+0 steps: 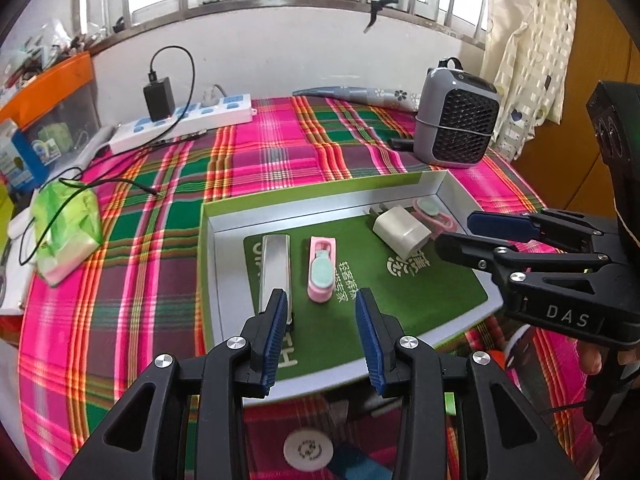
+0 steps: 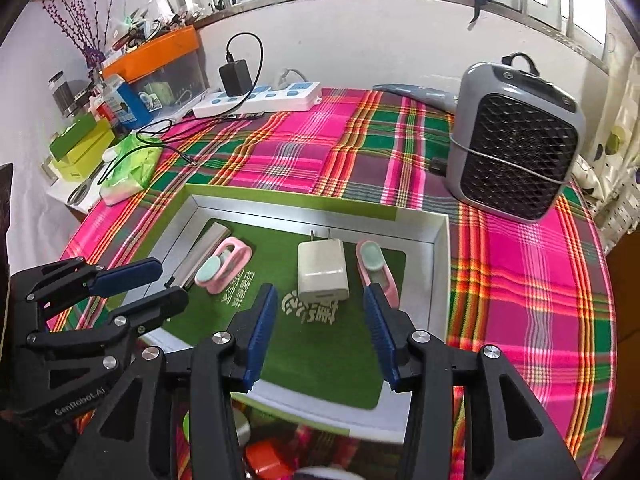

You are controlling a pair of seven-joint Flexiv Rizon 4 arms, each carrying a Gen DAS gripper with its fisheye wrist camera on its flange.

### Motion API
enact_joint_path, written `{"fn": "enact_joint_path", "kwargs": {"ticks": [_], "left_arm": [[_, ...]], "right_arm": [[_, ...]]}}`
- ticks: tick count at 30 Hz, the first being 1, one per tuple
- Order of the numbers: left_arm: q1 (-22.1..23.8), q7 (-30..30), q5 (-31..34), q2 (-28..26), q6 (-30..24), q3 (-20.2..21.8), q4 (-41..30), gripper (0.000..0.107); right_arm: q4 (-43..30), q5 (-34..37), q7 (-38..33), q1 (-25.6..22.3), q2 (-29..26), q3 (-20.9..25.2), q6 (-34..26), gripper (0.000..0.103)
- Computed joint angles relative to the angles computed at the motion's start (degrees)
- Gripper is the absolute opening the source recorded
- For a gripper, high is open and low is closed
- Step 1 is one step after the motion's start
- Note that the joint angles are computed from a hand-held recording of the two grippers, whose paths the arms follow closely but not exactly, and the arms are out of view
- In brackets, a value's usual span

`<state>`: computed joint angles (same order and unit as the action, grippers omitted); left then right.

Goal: Organize rigid objects
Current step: 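Withdraw both open tools from the box toward the remaining items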

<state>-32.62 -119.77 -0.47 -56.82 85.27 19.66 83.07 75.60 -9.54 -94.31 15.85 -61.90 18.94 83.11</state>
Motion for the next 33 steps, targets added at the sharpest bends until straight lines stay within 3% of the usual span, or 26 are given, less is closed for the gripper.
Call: {"fn": "enact_joint_path", "kwargs": {"ticks": [11, 18, 24, 27, 33], "left_arm": [[-5.88, -5.04, 0.16, 1.88, 3.29, 6.64, 5.61, 0.035], [-10.06, -8.0, -2.33, 2.67, 5.9, 10.58, 10.88, 0.035], [-9.68, -7.33, -6.17, 4.0, 11.56, 8.49, 16.82, 0.035], [-10.32, -6.6, -8.54, 4.2, 12.87, 8.22, 19.08, 0.035], [-7.95, -3.45, -11.52, 5.21, 16.97, 3.52, 22.89, 0.035]], "right_arm": [[7.82, -0.25, 2.71, -1.28, 3.57, -1.17, 6.93, 0.047], [15.15, -2.98, 4.95, -2.82, 5.99, -2.07, 14.73, 0.047], [19.1, -6.04, 8.47, -5.06, 6.33, -1.62, 18.07, 0.047], [19.96, -8.49, 9.51, -7.69, 5.36, 0.79, 18.33, 0.047], [20.18, -11.75, 11.96, -11.22, 2.94, 4.17, 18.51, 0.047]]}}
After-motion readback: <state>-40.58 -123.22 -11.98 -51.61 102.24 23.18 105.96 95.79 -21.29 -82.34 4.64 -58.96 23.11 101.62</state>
